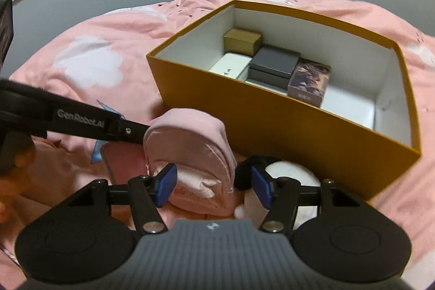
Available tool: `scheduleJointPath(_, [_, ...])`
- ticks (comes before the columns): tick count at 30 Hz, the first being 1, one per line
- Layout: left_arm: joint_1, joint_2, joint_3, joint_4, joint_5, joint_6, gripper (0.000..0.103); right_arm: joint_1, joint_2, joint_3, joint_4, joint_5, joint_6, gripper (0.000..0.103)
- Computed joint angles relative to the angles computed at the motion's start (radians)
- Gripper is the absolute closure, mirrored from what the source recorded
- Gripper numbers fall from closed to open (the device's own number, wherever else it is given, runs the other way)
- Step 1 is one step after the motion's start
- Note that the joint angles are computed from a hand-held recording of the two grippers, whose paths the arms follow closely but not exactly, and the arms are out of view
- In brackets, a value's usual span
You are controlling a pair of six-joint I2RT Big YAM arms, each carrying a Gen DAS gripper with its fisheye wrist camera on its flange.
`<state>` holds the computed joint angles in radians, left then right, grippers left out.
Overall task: Organize objects
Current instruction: 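Grasp the pink pouch with the right tool while the left tool holds the pink case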
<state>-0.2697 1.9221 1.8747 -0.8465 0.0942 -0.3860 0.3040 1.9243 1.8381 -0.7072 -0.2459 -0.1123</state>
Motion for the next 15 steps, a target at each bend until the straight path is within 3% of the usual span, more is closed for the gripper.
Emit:
scheduleJointPath(6, [0.004,0.002,0.002,-0.003,0.005,-0.005,0.084,-0.004,0.005,-0.009,0.025,-0.049,-0.057,0.037])
scheduleJointPath(15, [0.007,-0.004,-0.005,0.0,0.01,-0.004,0.084,0.027,-0.005,-0.033,0.078,0.045,-0.302,0.039])
